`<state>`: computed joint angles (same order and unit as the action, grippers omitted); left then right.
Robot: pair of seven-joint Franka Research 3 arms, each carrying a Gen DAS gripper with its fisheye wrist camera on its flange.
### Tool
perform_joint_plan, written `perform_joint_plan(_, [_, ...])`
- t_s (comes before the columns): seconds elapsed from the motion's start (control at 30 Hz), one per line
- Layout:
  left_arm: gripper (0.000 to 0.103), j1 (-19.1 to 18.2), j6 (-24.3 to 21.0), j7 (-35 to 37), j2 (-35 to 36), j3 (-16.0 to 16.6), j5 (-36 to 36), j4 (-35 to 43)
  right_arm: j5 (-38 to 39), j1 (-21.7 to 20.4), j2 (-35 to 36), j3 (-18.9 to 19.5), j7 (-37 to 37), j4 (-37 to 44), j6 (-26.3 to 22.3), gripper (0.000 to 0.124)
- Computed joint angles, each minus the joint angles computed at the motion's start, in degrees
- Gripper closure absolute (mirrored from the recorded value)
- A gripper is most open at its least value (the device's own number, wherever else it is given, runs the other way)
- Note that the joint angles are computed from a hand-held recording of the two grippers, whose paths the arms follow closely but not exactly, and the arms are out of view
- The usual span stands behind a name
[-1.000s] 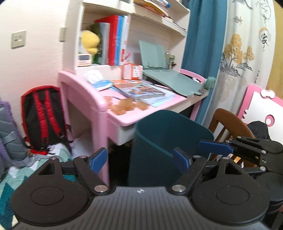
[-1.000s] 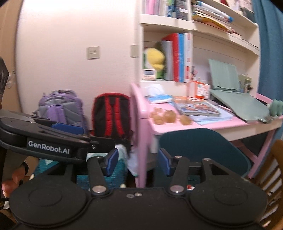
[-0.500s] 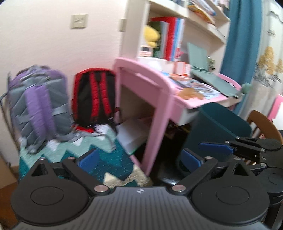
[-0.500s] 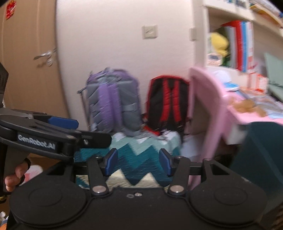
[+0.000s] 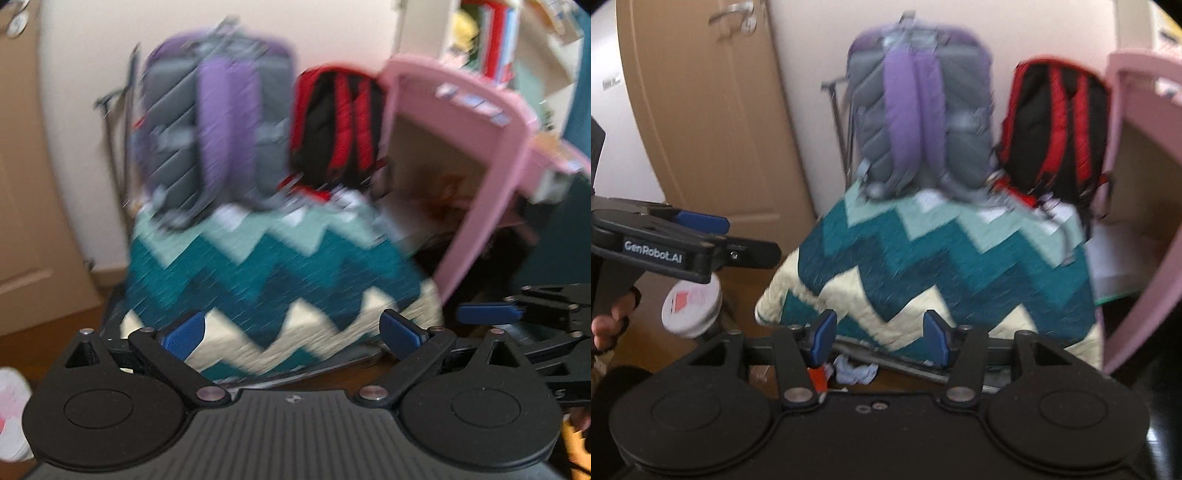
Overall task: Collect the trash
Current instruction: 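Swing both tools back toward the floor by the bed, then grasp the red mesh sleeve with left while right grasps the white milk bottle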
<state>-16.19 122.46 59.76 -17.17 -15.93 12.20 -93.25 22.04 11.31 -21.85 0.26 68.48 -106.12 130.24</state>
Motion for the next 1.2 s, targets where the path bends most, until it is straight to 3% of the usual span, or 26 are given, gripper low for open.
perform_joint_plan(0.23, [0.002,1.56,1.69,1.05,-2.54,4.02,-4.24,-13.22,-0.55,1.15,5.67,1.68,0.68,-3.12,1.47,0.073])
perform_joint_plan(0.47, [0.002,3.46,1.19,3.93,-0.16,6.33,-7.04,-20.56,-2.53,1.89,13.71,2.57,2.51,-3.77,0.59,0.073])
perform_joint_plan(0.6, [0.002,4.82,0.6,7.87,2.5,7.3,-7.8,-22.92,-4.61,1.99,19.55,2.75,5.2,-2.18,-1.31,0.073])
perform_joint_plan(0.77, [0.002,6.98,0.16,10.42,7.82,7.9,-9.06,-24.02,-7.06,2.34,25.9,2.73,4.64,-1.73,-0.41,0.073])
perform_joint_plan(1.2, [0.003,10.27,5.56,17.16,18.02,7.47,-12.9,-30.44,-14.37,3.87,40.34,2.4,-1.37,1.68,0.19,0.073])
